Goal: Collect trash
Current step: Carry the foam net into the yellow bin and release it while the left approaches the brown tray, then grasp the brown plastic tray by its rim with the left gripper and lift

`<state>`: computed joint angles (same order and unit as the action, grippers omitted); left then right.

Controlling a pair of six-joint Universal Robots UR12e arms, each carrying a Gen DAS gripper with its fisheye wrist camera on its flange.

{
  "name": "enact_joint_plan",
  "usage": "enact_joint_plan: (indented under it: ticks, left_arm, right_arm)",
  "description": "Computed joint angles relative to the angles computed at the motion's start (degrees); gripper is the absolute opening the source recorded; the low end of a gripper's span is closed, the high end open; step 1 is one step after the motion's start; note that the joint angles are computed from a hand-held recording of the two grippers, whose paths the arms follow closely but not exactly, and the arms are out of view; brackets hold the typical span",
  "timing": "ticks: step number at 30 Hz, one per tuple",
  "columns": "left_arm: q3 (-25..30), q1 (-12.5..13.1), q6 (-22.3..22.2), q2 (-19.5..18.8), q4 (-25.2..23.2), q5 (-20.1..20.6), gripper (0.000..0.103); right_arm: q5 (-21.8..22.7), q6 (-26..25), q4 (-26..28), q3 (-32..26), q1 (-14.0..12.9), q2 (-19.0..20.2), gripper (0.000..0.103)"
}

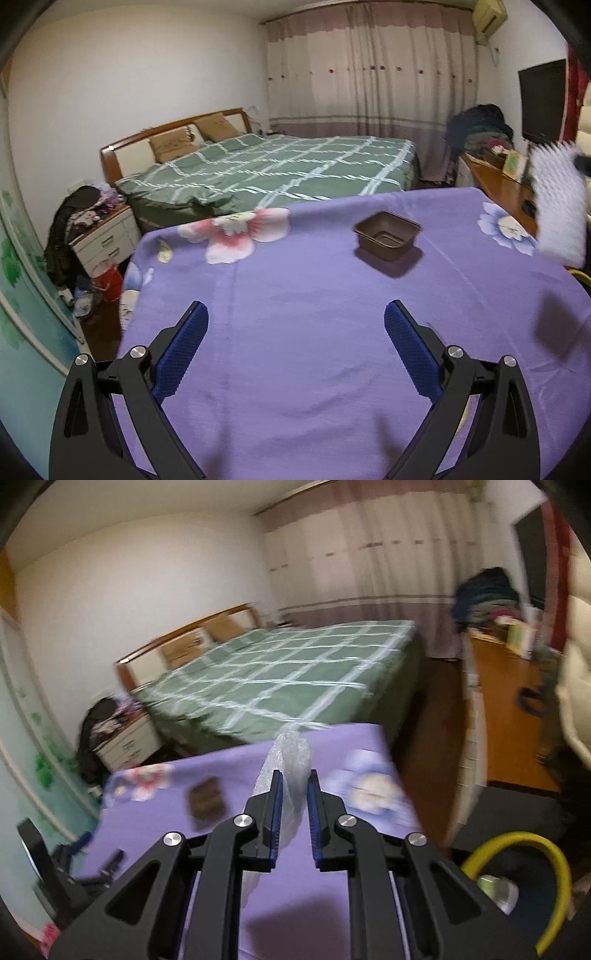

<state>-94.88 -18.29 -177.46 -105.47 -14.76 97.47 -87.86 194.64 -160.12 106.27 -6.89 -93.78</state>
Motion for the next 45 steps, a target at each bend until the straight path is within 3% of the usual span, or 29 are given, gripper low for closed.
enact_joint_plan:
  ticks: [4, 9, 16, 21, 22, 24, 25, 34, 42, 45]
  left_arm:
    - [1.2, -1.0, 1.7, -0.3, -1.8, -1.9, 0.095]
    - [3.6, -1.6, 1.2, -1.1, -4.8, -5.5, 0.095]
    - [7.5, -2.4, 0.8, -3.5, -8.5, -6.3, 0.095]
    - [10.6, -2.4, -0.7, -5.7, -11.2, -7.1, 0.095]
    - [11.4, -2.5, -0.9, -6.3, -12.0, -7.1, 0.095]
    - [12.9, -2.6, -1.2, -7.4, -13.5, -7.2, 0.095]
    - [13.9, -2.5, -1.3, -8.1, -14.5, -7.3, 0.095]
    - [22.6, -2.3, -5.2, -14.4, -22.6, -8.6, 0.095]
    - [31.2, -3.5, -7.0, -20.0, -27.3, -2.8, 0.095]
    - [33.3, -3.5, -7.4, -21.2, -29.8, -2.8, 0.091]
  right_arm:
    - [-6.2, 0.7, 1.0, 5.1, -3.6, -4.3, 0.013]
    - [-7.7, 3.1, 3.6, 9.7, -9.4, -8.0, 0.013]
    - [-8.7, 5.2, 5.9, 13.2, -13.7, -9.3, 0.014]
    - [-9.1, 5.3, 8.8, 13.8, -13.8, -8.8, 0.018]
    - [-9.8, 5.1, 8.9, 14.0, -13.6, -8.7, 0.022]
    - [-12.2, 5.2, 8.8, 13.9, -12.8, -8.2, 0.045]
    - [-13.1, 4.9, 8.3, 14.0, -12.5, -8.1, 0.046]
    - [-14.1, 2.3, 5.8, 12.9, -10.3, -6.6, 0.050]
    - [-12.1, 1.6, 5.8, 12.7, -10.6, -6.2, 0.050]
    - [-11.7, 1.7, 5.5, 13.0, -10.8, -6.6, 0.050]
